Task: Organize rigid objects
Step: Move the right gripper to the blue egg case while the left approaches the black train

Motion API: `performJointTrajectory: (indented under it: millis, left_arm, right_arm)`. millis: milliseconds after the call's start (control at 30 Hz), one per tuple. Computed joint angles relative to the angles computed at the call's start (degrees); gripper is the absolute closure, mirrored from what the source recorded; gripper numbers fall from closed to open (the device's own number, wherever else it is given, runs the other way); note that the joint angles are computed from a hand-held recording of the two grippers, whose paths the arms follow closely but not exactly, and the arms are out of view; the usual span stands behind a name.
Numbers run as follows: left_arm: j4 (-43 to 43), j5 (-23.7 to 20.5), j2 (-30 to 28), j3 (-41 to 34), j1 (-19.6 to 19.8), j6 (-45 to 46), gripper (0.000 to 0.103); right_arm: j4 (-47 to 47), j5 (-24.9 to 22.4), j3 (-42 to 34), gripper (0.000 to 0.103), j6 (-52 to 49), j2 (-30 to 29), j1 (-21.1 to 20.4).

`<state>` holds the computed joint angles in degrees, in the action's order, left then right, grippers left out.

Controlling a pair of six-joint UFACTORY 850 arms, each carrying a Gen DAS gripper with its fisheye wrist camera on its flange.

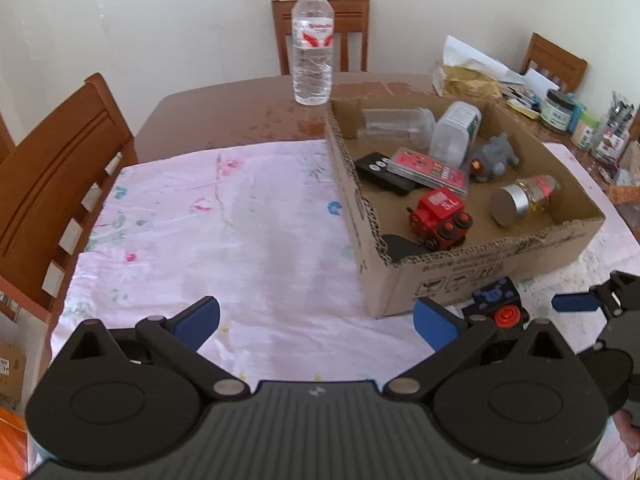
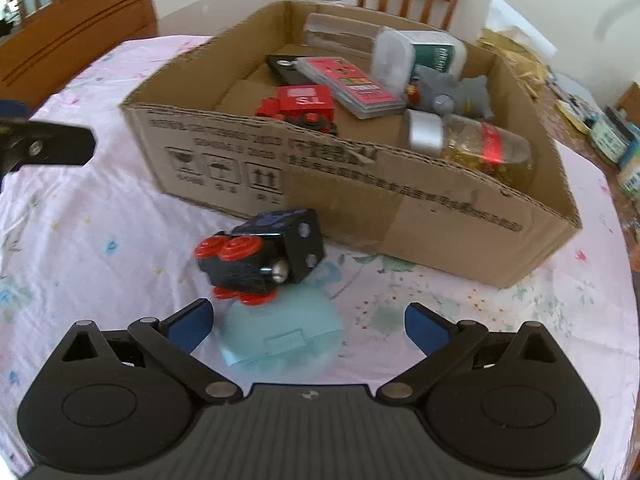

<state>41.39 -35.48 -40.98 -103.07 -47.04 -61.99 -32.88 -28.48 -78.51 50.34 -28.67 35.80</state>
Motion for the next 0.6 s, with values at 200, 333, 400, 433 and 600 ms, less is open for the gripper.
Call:
performJointTrajectory:
  millis: [200,333,400,433,600]
  left_arm:
    - [-2.55,1.07,-0.78,-0.81,-0.35,2.67,0.001]
    - [-4.47,-0.14,-2.24,-2.77,-1.05,4.24,0.001]
    - [-5.91,-0.63,-3.08,-3.98,-1.4,5.28,0.001]
    - [-6.84,-0.83,-3.58,-4.7,-1.57,5.96,0.001]
    - [-10.66,-2.32,-6.57,-9.35,-2.54,9.32,0.001]
  right_arm:
    - [-0.84,0.46,2.28,0.0,2.74,1.5,-0.73]
    - [0.47,1.45,4.8,0.0,1.17,3.56,-1.81]
    - [1.6,2.15,5.83,0.0,-0.03,4.29,-2.53]
    - [1.91,2.35,6.47,0.0,-0.31,4.8,-2.92]
    - [0.83,4.31,9.68,0.0,0.51,6.8,-4.74]
